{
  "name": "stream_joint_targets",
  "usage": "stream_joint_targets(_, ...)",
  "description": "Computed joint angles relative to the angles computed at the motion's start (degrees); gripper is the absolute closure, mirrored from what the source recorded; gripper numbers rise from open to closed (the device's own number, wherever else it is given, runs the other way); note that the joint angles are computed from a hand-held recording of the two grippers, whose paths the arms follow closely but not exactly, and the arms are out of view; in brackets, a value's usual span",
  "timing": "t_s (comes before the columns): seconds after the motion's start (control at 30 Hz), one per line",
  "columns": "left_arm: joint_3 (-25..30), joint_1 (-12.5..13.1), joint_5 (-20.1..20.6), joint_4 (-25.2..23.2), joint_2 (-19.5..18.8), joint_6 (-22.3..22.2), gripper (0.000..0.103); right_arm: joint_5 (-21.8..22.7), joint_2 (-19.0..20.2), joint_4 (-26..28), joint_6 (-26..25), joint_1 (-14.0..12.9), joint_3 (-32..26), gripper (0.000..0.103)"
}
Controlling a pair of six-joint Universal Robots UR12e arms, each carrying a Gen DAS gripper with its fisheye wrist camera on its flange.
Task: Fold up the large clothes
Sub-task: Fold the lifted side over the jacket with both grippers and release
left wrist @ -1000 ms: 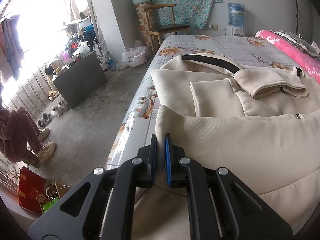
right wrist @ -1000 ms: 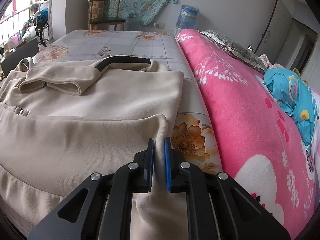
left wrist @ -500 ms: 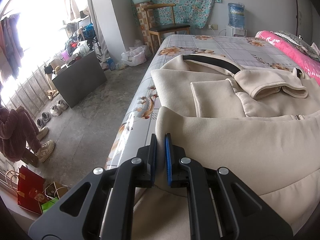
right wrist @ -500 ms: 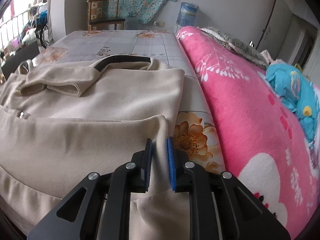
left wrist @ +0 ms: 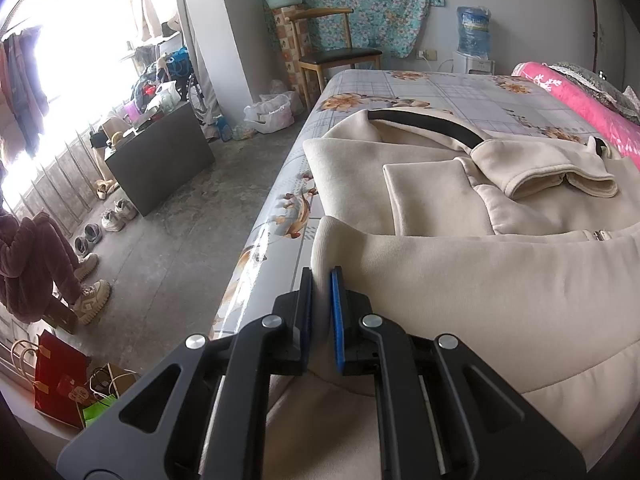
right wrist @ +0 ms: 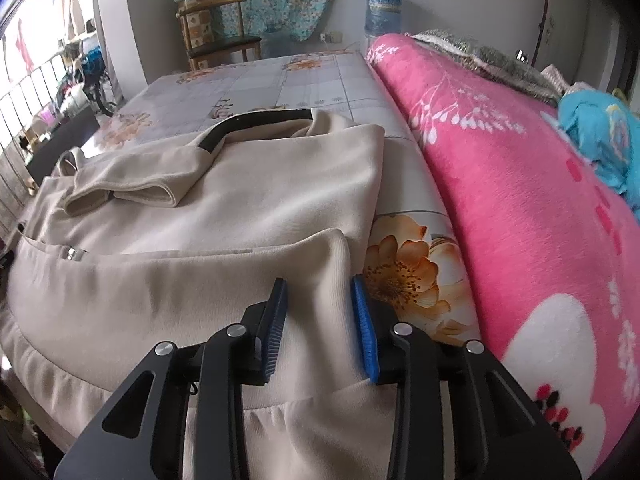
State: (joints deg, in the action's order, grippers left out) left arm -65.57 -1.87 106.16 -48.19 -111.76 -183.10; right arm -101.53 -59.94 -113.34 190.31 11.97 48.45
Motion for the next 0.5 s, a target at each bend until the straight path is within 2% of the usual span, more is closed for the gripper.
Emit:
stream_joint_targets(0.03, -0.16, 0.01, 0.23, 0.34, 0.02, -0.03, 0.094, -1.85, 0.04, -0.04, -0.81, 0.45, -0.08, 0.09)
stream_joint_targets(0.1, -0.37, 0.01, 0.47, 0.79, 0.11, -0.06, 0.095, -3.61, -0.54, -1.4, -1.72, 1.03, 0.73, 0.095)
stream_joint_targets(0.27, -2.37, -0.02, 0.52, 3.32, 2.2, -2.09, 0.097, -7.68, -3.8, -8.52, -3.36, 2.54, 4.73, 0.097)
stream_joint_targets(0.33, -4.36, 0.47, -1.51, 5.09, 4.5, -3.68, 0.097, -8.82, -5.34, -11.9, -3.58, 3.09, 6.46, 0.097)
stream_joint_targets(0.4, -6.21, 0.9, -3.04, 8.0, 6.57, -4.08, 0.097, -9.46, -6.77, -15.76, -3.95, 3.56, 7.8, 0.097)
stream_joint_targets(0.5, -7.17, 1.01, -3.0, 12.81, 8.36, -2.76, 0.097, -9.57, -6.95, -20.11, -5.03, 3.59, 7.01, 0.097)
